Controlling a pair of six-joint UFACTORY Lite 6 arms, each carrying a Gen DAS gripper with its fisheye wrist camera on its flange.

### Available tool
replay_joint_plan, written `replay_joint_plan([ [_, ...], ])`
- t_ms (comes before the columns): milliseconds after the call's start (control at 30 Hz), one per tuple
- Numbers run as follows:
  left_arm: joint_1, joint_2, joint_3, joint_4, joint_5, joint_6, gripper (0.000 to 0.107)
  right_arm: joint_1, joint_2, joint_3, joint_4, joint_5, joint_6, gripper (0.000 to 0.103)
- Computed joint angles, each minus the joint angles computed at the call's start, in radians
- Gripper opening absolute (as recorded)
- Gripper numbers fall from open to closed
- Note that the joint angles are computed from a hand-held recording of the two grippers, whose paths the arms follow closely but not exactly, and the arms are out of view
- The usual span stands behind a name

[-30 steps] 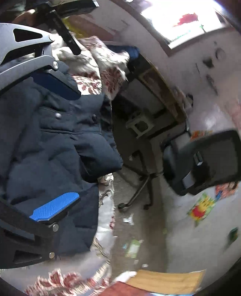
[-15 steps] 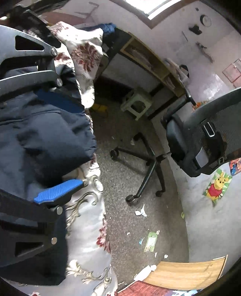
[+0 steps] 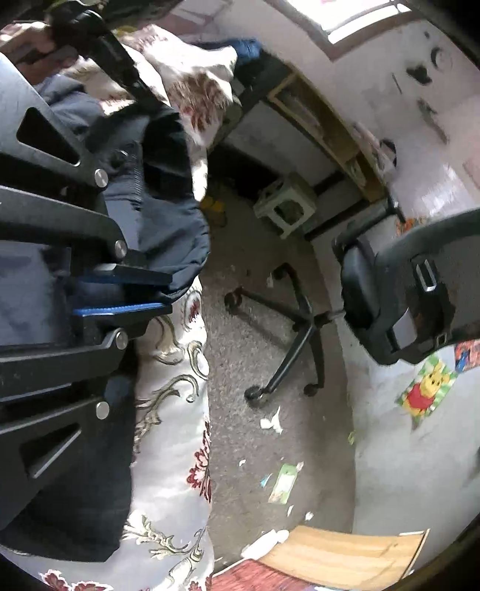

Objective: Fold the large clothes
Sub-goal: 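Lift the hem with both tools and fold it toward the collar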

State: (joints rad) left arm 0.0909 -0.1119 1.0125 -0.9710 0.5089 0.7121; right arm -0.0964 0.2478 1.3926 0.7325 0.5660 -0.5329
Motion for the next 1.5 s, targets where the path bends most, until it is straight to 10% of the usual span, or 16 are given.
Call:
replay_joint_plan([
  [333,0.206,-0.413,-0.309,0.126,0.326,0.103,0.002,-0.140,-0.401,-0.462,0.252,0.117,-0.479,0.007],
  [500,0.044,-0.431,-0.394,0.359,0.230,-0.096,0.002,-0.105,-0.474,-0.612,0.181,0.037,-0.492,0.006],
  [800,0.133,-0.491,-0.479,0.245,0.258,0.085,0.002,-0.149,-0.676,-0.570,0.112,0.173,-0.446,0.007],
  [1000,0.122,-0.494,-0.475,0.267,0.242,0.087,0.002,0.053,-0.407,-0.317,0.048,0.011,-0.187,0.007],
  [1233,0.099,-0.564,-0.510,0.283,0.231,0.118,0.002,0.140,-0.026,-0.068,-0.035,0.107,-0.019,0.007],
  [1500,0.500,-0.726,-0.534,-0.086,0.544,0.509,0.004,0.082,-0.164,-0.312,0.112,0.117,-0.353,0.008],
])
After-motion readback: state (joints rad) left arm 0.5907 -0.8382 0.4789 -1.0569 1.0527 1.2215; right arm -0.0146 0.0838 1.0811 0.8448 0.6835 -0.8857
